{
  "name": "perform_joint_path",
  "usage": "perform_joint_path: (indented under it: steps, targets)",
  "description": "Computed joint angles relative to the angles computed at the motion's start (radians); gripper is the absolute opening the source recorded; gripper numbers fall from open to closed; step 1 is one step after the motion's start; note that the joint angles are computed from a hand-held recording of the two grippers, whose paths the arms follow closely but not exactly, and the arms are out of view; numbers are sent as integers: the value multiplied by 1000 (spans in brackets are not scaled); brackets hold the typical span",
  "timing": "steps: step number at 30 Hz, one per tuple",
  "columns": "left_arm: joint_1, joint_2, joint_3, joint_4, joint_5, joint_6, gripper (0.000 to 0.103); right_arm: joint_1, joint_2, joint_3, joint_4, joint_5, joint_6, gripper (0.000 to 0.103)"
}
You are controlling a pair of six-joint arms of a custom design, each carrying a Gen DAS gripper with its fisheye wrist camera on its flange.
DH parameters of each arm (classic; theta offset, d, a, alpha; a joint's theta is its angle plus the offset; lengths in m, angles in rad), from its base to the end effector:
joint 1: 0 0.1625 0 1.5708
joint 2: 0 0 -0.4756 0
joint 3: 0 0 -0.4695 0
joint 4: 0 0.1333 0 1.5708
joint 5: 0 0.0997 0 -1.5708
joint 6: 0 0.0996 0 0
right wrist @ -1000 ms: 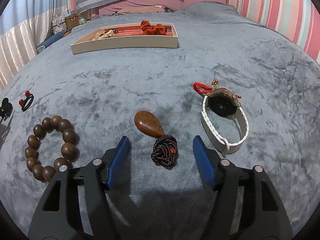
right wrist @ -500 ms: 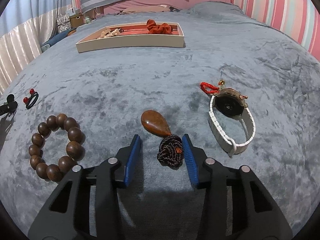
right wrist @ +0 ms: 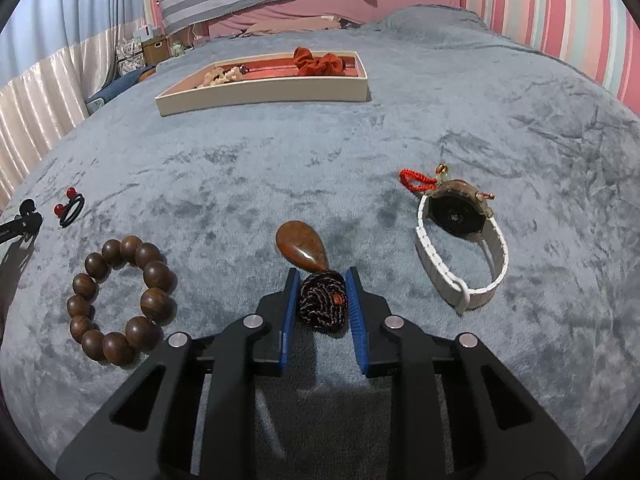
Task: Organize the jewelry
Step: 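Carry the hair claw and beaded pendant over the brick-pattern tray with both tools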
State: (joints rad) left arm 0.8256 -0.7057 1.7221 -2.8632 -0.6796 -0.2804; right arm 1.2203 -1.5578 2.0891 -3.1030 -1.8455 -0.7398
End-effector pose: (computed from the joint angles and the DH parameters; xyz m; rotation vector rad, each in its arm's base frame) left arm -0.3348 -0.6737 0.0387 0.3911 2.3321 -0.8385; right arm -0.0875 -0.5488 0.4324 0.2686 -2.2425 0.8917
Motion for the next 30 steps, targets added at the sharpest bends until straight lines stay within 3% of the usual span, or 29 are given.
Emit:
perform_joint_path:
  steps: [8, 15, 22, 27, 30]
  targets:
    - [-8, 5, -11, -15, 26, 27, 44, 16, 9, -18, -17, 14, -13, 23]
    - [-13, 46, -103, -24, 25, 88, 44, 55, 56, -85, -37, 19, -30, 23]
    - [-28, 159, -305, -38, -11, 220, 44, 99, 136, -199, -25, 9, -33, 23]
    - [-29, 270, -509, 40, -60, 264, 44, 141, 221, -334, 6, 4, -30, 23]
    - [-26, 368, -688, 122, -87, 275, 44, 163, 276, -427, 38, 11, -13, 23]
